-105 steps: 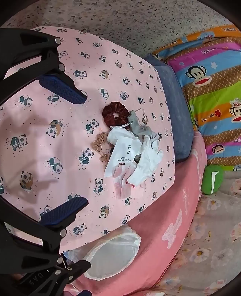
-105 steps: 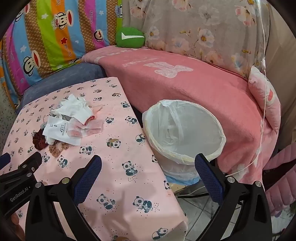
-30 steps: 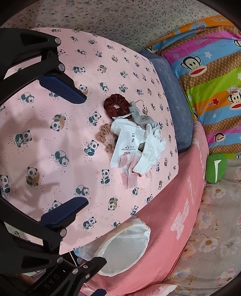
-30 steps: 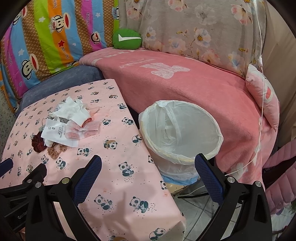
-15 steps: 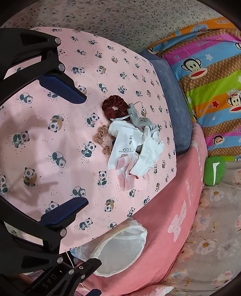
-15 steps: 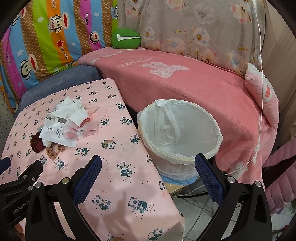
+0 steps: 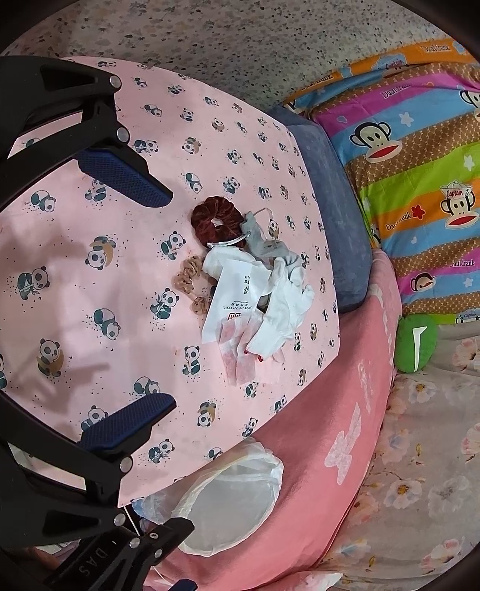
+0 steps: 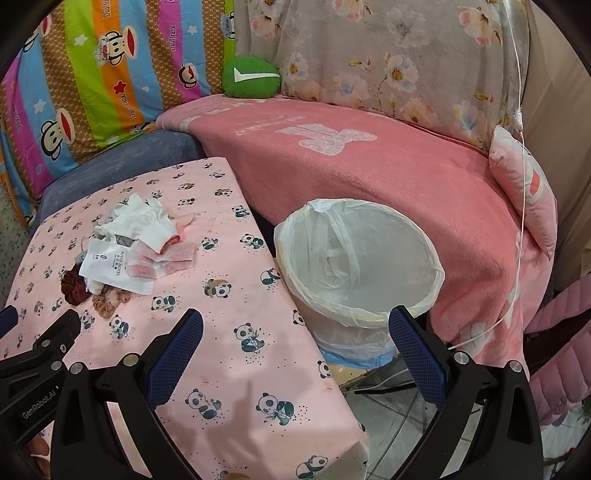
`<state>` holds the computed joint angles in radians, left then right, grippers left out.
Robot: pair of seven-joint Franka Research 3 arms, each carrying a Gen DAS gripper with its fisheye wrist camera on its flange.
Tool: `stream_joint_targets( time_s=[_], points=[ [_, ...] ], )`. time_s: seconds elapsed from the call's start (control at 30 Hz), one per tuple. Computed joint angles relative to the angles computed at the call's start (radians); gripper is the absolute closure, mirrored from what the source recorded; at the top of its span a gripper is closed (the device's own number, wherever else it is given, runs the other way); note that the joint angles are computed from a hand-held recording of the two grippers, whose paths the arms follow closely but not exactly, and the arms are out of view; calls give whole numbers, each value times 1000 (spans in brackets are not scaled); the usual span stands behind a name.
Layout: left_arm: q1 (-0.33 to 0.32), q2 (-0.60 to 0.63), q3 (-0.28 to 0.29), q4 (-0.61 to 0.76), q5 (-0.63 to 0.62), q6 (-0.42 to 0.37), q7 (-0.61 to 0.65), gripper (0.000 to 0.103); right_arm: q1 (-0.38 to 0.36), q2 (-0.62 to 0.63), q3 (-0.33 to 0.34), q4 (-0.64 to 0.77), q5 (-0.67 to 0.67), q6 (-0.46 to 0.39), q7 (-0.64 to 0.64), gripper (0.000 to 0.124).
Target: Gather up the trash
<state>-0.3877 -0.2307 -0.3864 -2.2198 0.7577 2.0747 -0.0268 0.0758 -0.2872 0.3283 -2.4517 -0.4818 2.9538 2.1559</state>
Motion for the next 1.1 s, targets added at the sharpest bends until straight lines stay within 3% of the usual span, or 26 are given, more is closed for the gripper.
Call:
stream_joint_targets(
  time_s=[1.1],
  points=[
    [21, -19, 16, -21, -56, 51, 33, 7, 2, -4, 4, 9, -12, -5, 16, 25]
  ],
)
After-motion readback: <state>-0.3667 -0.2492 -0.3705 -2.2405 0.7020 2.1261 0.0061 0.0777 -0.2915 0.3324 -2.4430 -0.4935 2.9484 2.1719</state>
